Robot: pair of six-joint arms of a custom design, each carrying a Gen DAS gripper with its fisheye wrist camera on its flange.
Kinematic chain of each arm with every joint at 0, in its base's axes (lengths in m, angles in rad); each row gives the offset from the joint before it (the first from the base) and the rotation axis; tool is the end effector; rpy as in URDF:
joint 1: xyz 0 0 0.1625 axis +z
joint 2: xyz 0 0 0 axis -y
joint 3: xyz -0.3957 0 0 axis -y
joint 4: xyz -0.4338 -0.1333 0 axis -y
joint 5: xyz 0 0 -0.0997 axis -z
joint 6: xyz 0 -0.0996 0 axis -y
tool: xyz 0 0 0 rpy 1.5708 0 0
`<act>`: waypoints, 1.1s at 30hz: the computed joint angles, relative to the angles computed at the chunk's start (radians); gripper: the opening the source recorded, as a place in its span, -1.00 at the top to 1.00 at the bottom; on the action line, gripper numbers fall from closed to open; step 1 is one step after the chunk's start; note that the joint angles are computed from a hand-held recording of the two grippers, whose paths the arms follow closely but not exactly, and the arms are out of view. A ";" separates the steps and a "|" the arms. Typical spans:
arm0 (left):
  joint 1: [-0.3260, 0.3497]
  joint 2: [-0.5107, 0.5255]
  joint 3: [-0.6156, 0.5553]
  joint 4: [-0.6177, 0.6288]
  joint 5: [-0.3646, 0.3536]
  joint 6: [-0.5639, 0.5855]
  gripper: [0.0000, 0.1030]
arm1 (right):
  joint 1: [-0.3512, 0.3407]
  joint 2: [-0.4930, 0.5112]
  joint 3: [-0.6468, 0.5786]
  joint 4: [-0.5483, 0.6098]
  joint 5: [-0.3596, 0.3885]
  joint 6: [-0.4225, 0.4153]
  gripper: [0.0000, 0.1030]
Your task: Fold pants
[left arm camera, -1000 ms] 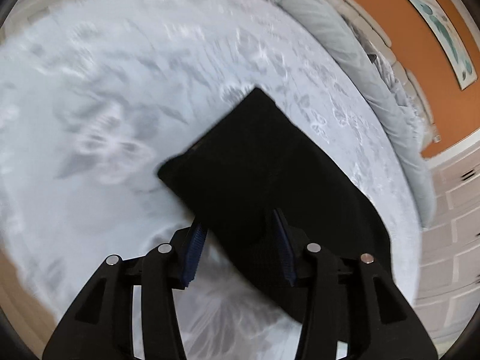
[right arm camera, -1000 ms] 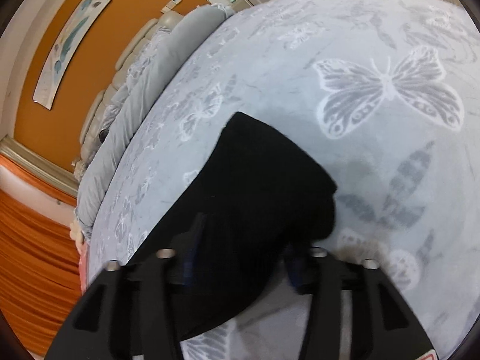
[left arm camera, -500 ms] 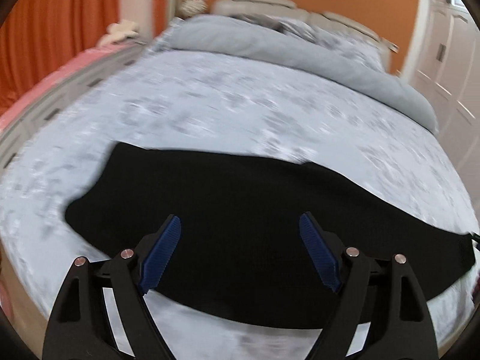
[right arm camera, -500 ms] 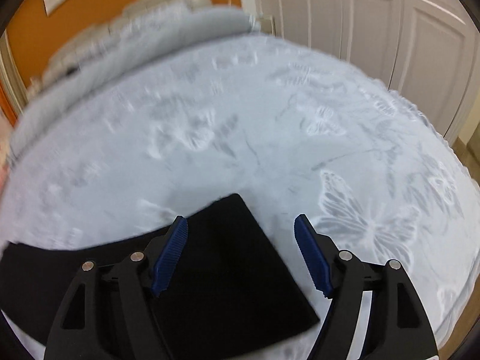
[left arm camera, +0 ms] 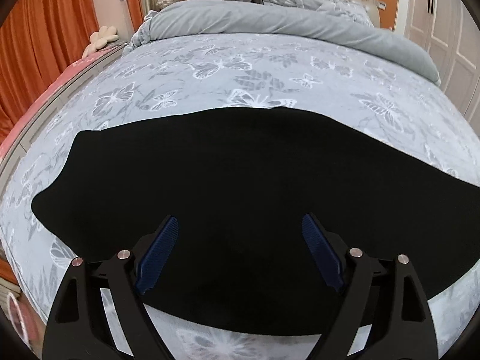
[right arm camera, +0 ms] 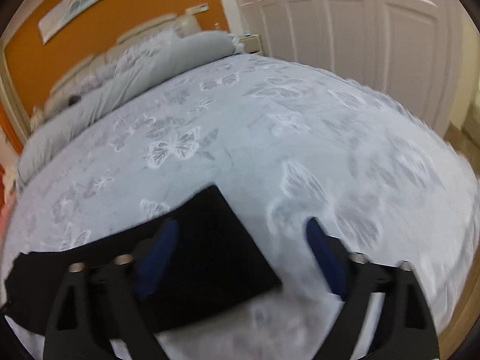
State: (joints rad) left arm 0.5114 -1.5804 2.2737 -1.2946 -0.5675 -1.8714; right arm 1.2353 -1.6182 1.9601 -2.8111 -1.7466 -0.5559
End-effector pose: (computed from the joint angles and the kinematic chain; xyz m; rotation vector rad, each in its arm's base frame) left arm -0.1920 -0.3569 0.1684 -0.2484 1.9801 -0.9394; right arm -0.0647 -0.5374 0.4292 0.1649 -2.4299 0.9660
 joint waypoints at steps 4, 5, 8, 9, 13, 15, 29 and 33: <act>-0.018 0.007 -0.001 0.049 -0.009 -0.044 -0.63 | -0.055 -0.017 0.008 0.152 0.006 0.123 -0.73; -0.023 0.000 0.004 0.039 -0.014 -0.036 -0.63 | -0.058 -0.013 0.015 0.134 0.014 0.136 -0.74; -0.048 -0.023 0.018 0.047 -0.019 -0.046 -0.65 | -0.049 0.016 0.009 0.093 0.032 0.175 -0.77; -0.054 -0.027 0.020 0.057 -0.020 -0.056 -0.74 | -0.041 0.035 -0.002 0.084 0.033 0.195 -0.54; -0.095 -0.063 0.032 0.144 -0.031 -0.120 -0.79 | -0.017 0.049 -0.025 0.148 0.088 0.292 0.68; -0.112 -0.089 0.040 0.188 -0.036 -0.146 -0.79 | 0.045 0.030 0.008 0.105 0.068 0.260 0.69; -0.220 -0.363 0.160 0.376 -0.072 -0.334 -0.83 | 0.613 0.287 0.146 0.197 0.019 0.077 0.63; -0.260 -0.474 0.211 0.404 -0.091 -0.380 -0.83 | 0.663 0.446 0.188 0.136 -0.151 0.022 0.44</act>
State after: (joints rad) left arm 0.2514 -2.0544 2.4848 -0.8908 -0.6583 -2.2512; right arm 1.8980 -1.1722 2.1481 -2.6751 -1.8977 -0.5336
